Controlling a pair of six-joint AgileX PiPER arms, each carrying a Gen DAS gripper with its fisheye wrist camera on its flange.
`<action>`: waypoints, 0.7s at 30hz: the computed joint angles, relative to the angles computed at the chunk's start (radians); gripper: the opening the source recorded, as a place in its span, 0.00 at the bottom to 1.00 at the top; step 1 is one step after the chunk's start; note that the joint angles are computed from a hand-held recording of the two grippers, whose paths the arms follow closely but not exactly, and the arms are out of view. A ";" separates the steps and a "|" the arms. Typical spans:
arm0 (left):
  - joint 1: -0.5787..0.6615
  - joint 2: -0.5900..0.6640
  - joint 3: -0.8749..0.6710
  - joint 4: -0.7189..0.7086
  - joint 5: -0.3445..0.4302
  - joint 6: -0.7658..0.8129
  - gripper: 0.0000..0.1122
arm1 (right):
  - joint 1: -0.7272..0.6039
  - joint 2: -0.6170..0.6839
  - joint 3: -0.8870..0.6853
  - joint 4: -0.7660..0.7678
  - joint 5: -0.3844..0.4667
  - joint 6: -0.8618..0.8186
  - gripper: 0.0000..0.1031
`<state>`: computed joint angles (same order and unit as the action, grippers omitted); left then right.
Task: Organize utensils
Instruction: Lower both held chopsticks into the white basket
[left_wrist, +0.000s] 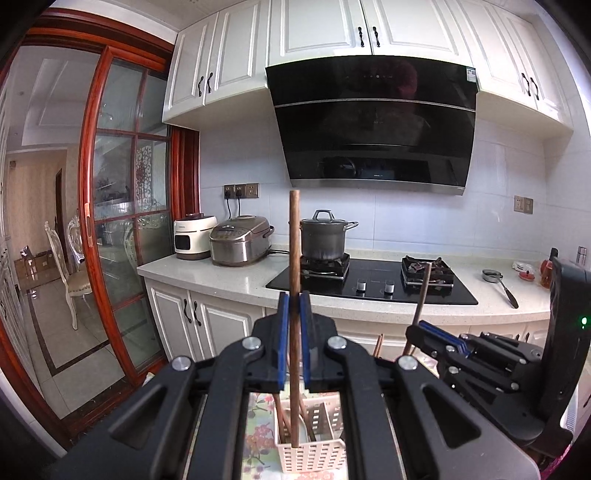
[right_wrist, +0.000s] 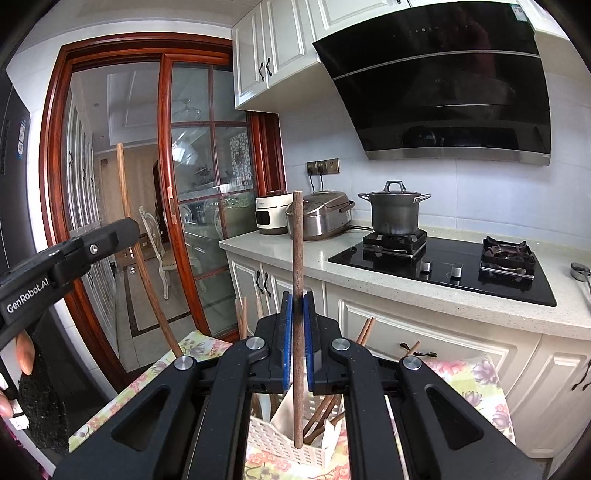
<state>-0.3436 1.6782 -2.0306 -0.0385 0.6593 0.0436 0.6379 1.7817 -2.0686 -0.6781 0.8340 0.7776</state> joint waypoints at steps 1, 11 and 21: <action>0.001 0.019 -0.024 -0.006 0.011 0.004 0.05 | -0.012 0.010 -0.014 0.021 -0.003 -0.013 0.06; 0.034 0.160 -0.135 -0.092 0.063 0.030 0.05 | -0.081 0.089 -0.069 0.130 -0.052 -0.082 0.06; 0.068 0.246 -0.127 -0.175 0.100 0.095 0.05 | -0.123 0.209 -0.162 0.280 -0.023 -0.199 0.06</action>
